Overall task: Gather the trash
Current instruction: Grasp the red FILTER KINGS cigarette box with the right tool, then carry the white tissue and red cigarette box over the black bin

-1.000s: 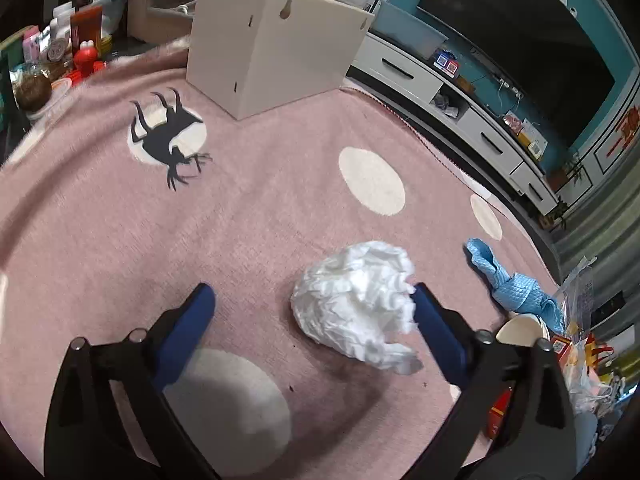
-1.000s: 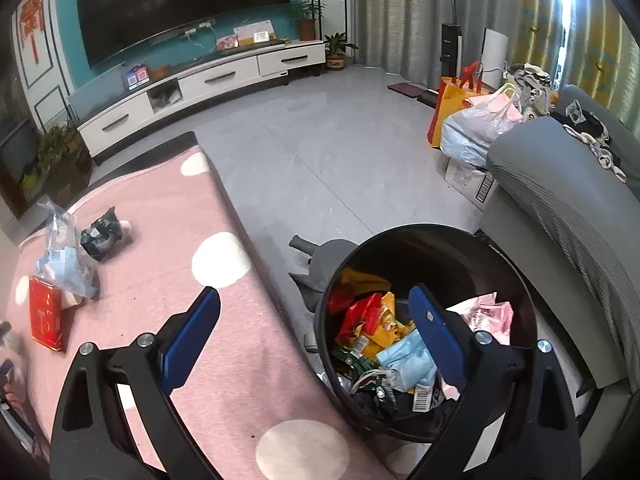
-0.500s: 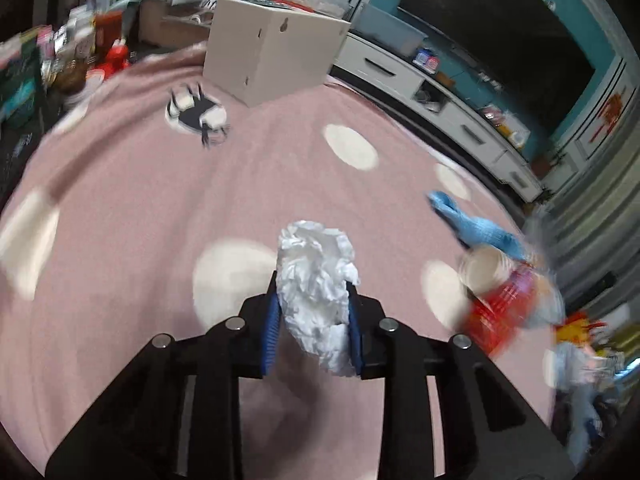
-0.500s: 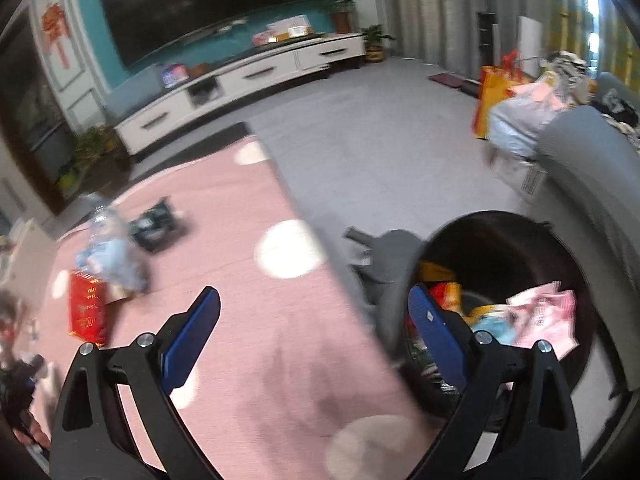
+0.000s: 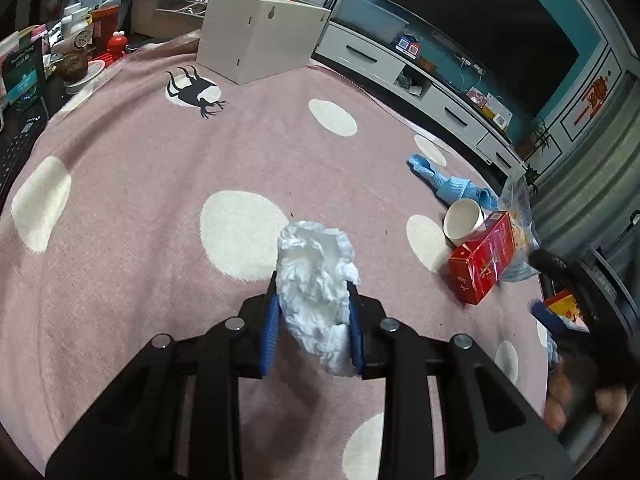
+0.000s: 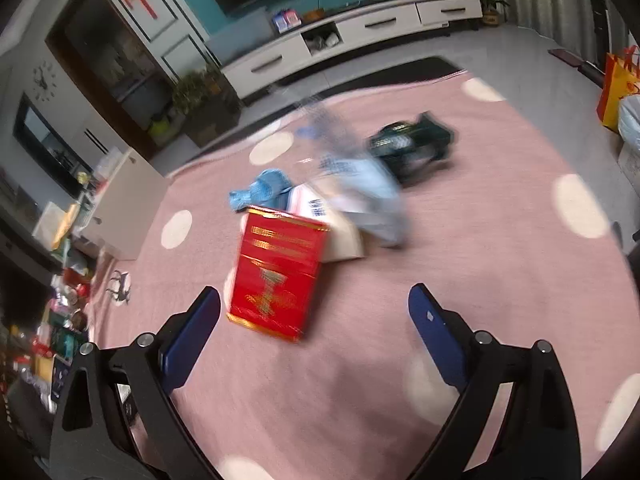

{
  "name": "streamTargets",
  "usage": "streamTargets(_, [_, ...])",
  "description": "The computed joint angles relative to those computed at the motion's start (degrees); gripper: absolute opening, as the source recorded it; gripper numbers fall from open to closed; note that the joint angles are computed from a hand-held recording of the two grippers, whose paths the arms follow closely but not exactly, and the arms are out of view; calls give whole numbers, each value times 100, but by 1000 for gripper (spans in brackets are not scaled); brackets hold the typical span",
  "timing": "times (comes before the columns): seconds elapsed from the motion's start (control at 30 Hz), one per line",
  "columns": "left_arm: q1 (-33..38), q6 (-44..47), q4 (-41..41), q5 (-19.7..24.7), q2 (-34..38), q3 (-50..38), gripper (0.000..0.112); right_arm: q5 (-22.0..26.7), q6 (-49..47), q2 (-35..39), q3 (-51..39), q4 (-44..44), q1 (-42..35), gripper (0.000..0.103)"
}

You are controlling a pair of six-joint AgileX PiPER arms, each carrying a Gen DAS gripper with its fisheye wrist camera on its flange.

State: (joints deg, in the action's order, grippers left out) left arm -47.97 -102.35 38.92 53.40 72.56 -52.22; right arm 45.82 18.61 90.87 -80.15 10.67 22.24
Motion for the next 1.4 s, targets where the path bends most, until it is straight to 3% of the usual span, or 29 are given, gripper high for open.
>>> streamTargets(0.1, [-82,152,18,-73,27,-76,30,305,723,751,-745,-795,461,93])
streamTargets(0.27, [-252,282,60,-71,198,-251,30,356,1160,1142,-1006,-1350,652,93])
streamTargets(0.4, [-326,284,118,-31,254,-313,30,395,994,1127,-930,-1237,565,69])
streamTargets(0.57, [-357,294,121,37,346,-372,30,211,635,627,-283,-1317,528,57])
streamTargets(0.63, [-368,318,111,43,396,-402,30,179,562,347,4,-1481,543,41])
streamTargets(0.67, [-379,337,112,56,422,-424,30,244,499,270,66,-1544,548,29])
streamTargets(0.7, [-395,352,116,73,455,-452,30,320,448,167,158,-1621,552,26])
streamTargets(0.87, [-435,461,119,107,641,-593,30,388,119,-323,708,-1516,438,23])
streamTargets(1.2, [-671,587,189,278,933,-869,30,504,-804,-1515,1508,-482,-460,23])
streamTargets(1.3, [-711,659,109,9,855,-827,30,518,-1007,-1764,1556,-303,-833,23])
streamTargets(1.4, [-979,636,288,373,1029,-1114,30,583,-1377,-1920,1422,-6,-1274,23])
